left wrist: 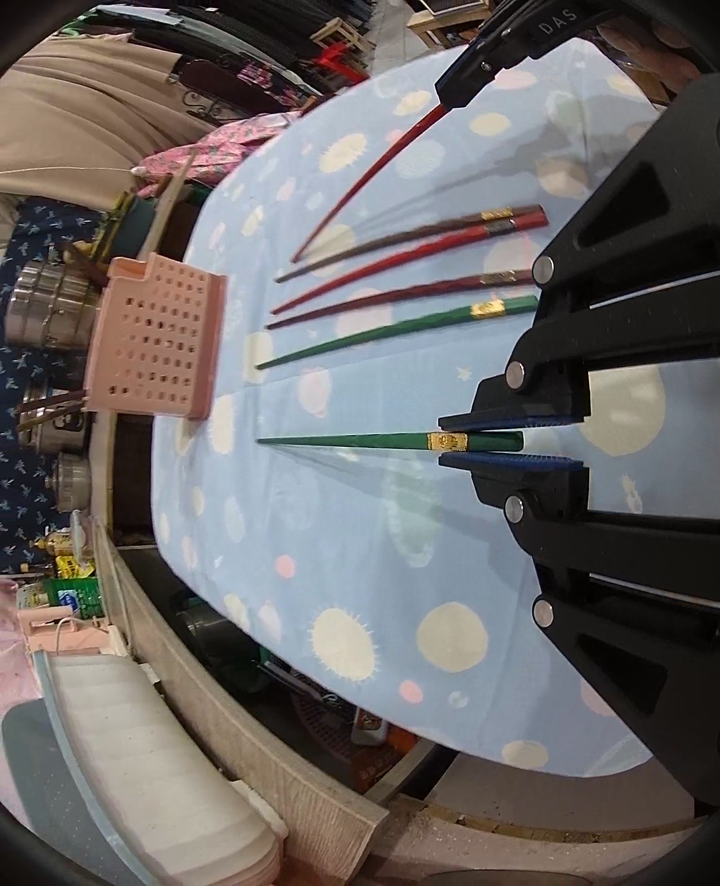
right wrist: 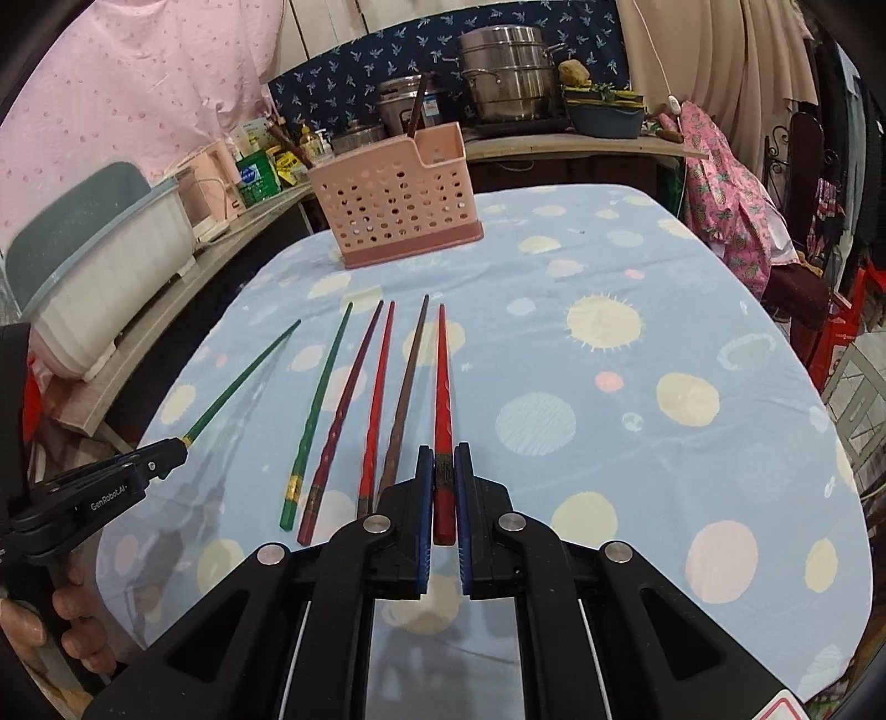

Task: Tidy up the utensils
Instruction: 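Lift both held chopsticks and carry them up over the pink basket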

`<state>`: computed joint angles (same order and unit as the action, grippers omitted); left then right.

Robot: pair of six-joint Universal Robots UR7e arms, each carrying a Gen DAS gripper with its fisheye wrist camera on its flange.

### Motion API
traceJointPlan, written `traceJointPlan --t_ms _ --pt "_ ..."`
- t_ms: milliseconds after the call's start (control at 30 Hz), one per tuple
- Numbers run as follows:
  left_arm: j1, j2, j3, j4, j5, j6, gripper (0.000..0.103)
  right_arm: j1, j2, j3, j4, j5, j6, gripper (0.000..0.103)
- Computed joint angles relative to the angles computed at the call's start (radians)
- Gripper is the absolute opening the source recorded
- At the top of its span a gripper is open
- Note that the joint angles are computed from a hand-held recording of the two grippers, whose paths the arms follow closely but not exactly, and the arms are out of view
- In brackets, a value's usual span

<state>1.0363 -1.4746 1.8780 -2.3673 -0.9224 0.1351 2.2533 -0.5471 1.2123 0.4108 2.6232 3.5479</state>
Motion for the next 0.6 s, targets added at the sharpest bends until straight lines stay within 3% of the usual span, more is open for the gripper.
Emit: traceJointPlan --t_ms 600 --pt "-0.050 0.083 -0.199 -0.070 -0.025 0.031 0.007 0.007 -0.151 -0.014 -0.316 0.024 -0.368 0.007"
